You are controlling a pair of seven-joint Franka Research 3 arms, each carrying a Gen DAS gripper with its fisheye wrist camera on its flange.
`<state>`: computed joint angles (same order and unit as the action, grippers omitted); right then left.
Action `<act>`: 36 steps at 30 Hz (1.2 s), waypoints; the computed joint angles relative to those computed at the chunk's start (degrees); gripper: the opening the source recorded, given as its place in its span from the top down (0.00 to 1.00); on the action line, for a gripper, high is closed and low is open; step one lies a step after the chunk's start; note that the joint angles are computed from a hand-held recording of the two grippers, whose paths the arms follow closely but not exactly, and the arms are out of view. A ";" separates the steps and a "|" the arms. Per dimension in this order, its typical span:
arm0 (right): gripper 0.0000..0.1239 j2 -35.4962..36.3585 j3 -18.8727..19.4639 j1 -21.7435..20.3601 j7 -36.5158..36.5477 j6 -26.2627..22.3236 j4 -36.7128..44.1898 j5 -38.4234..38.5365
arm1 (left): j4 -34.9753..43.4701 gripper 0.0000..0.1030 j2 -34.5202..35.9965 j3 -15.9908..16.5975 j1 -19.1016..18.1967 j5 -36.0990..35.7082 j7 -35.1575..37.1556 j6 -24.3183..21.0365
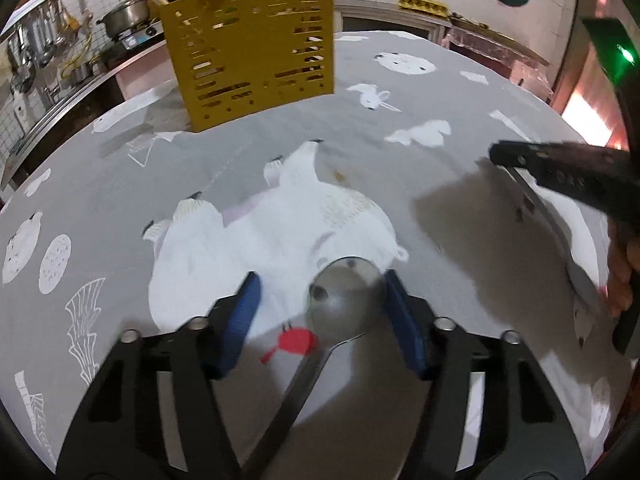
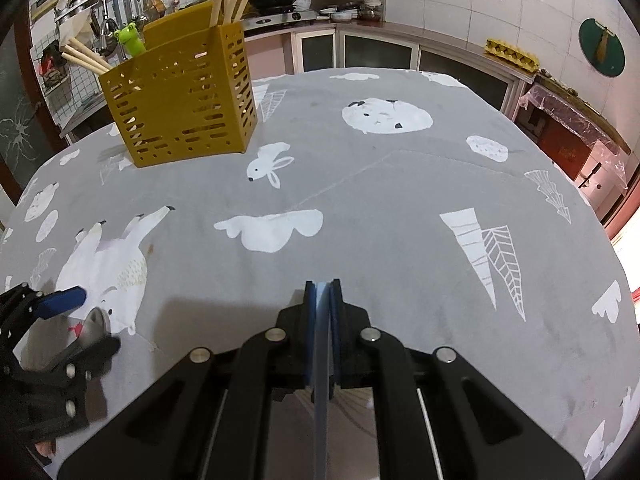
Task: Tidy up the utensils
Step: 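Close the left tool on the metal spoon's handle and lift it, then carry the spoon with the left tool up over the yellow holder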
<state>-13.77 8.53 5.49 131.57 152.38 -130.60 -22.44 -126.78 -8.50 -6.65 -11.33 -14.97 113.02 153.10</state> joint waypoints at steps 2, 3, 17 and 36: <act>0.94 0.10 -0.08 0.03 -0.12 0.08 0.17 0.11 | 1.68 0.59 1.11 -0.04 0.49 0.51 -1.59 -1.23; 0.94 0.22 -0.06 0.03 -0.13 0.05 0.35 0.09 | 2.70 0.63 1.74 -0.05 0.84 0.69 -2.52 -2.07; 0.94 1.14 -0.62 0.55 -0.48 3.05 2.14 0.37 | 6.71 0.66 2.82 -0.17 4.97 1.39 -14.06 0.70; 0.94 -1.53 6.10 -8.99 11.43 15.22 3.49 -13.24 | 3.36 0.66 -3.16 3.92 1.41 2.08 -17.48 16.45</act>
<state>-15.30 14.63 -3.50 143.00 167.60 -127.11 -35.68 -123.42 -11.66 -2.73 -9.92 -12.90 95.54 169.55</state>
